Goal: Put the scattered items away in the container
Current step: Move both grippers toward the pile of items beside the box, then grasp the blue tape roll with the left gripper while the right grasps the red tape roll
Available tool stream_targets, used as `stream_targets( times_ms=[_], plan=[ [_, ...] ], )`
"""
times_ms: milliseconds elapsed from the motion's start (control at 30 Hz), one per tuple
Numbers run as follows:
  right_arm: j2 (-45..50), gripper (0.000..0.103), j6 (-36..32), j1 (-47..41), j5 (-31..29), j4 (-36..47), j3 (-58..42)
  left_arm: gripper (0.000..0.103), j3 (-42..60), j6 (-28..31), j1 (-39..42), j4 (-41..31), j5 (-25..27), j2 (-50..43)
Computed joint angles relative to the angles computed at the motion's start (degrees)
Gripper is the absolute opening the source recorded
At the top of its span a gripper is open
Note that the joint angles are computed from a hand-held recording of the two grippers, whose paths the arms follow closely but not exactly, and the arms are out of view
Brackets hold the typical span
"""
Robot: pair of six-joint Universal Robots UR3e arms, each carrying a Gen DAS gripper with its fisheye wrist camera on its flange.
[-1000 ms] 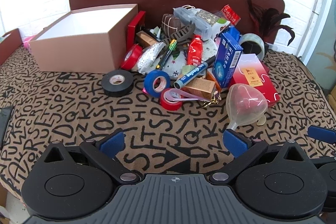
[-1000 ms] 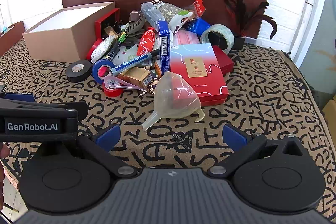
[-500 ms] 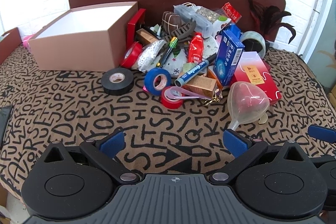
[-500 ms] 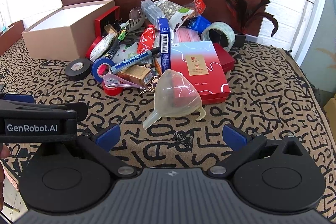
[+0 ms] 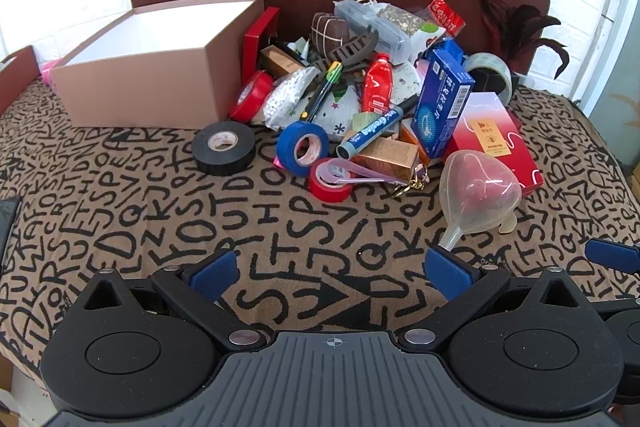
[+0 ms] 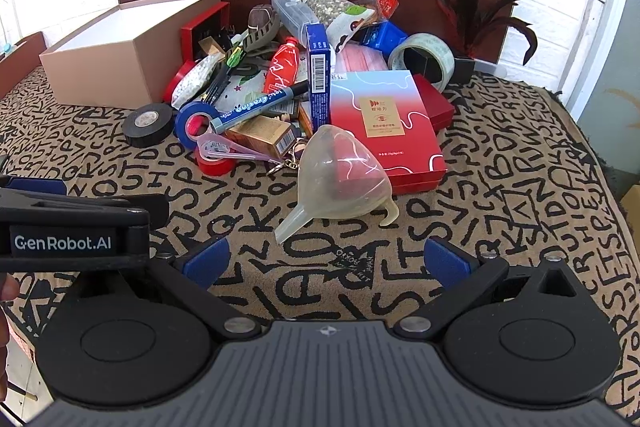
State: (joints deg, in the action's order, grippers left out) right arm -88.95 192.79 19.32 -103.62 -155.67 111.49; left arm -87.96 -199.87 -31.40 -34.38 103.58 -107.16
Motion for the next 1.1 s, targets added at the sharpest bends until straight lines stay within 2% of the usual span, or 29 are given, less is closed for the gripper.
stream_targets(
  times_ms=[767,1100],
  plan=[
    [7.0,0.103,-1.0,-3.1,4.3,1.1,-4.5,0.103,7.1,0.8,3.0,-4.9,-2.6,-7.0],
    [13.9,0.103,-5.8,-3.2,6.7,-1.0,-10.9,0.103,12.1,1.1,6.2,-8.4,-3.5,-10.6]
  ],
)
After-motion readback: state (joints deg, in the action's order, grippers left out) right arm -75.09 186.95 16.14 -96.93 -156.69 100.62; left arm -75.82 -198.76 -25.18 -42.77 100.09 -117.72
